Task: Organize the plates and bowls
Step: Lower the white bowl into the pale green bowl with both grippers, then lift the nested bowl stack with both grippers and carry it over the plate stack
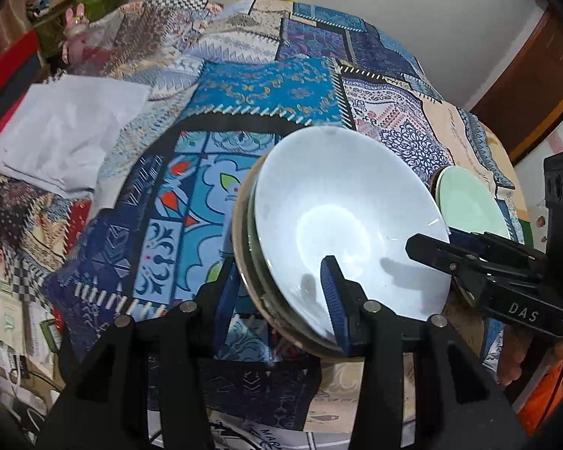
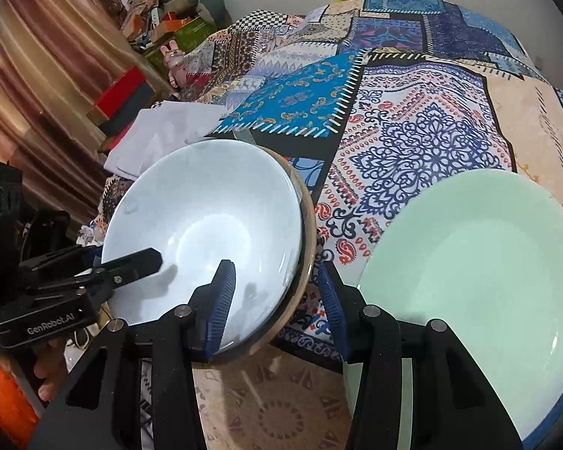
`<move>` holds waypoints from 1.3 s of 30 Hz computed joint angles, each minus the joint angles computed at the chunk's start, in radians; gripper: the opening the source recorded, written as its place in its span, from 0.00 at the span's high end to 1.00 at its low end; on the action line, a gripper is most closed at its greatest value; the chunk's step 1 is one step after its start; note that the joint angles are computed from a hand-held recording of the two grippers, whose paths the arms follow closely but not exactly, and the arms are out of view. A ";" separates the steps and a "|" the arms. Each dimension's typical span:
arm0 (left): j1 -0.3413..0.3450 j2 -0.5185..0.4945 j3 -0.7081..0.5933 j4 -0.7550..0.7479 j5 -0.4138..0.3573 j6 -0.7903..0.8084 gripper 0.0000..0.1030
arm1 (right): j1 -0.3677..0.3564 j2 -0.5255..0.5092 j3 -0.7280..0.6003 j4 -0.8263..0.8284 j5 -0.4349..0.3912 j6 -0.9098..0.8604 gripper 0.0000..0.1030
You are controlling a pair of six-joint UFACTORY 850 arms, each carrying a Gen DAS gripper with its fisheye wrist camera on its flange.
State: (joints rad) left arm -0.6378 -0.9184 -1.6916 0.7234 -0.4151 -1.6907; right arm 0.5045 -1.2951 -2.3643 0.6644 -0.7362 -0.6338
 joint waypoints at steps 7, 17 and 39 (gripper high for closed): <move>0.014 -0.038 -0.031 -0.113 0.043 0.091 0.57 | 0.008 -0.066 -0.104 -0.030 -0.055 0.051 0.61; 0.023 -0.028 0.000 -0.075 0.106 0.025 0.57 | 0.018 -0.066 -0.097 -0.066 -0.016 0.066 0.66; 0.002 -0.044 -0.082 -0.004 -0.042 -0.014 0.57 | 0.009 0.002 -0.005 -0.032 0.054 0.053 0.74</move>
State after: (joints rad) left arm -0.6355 -0.9620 -1.7739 0.7195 -0.4573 -1.7043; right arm 0.5138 -1.2933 -2.3697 0.6323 -0.6823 -0.5811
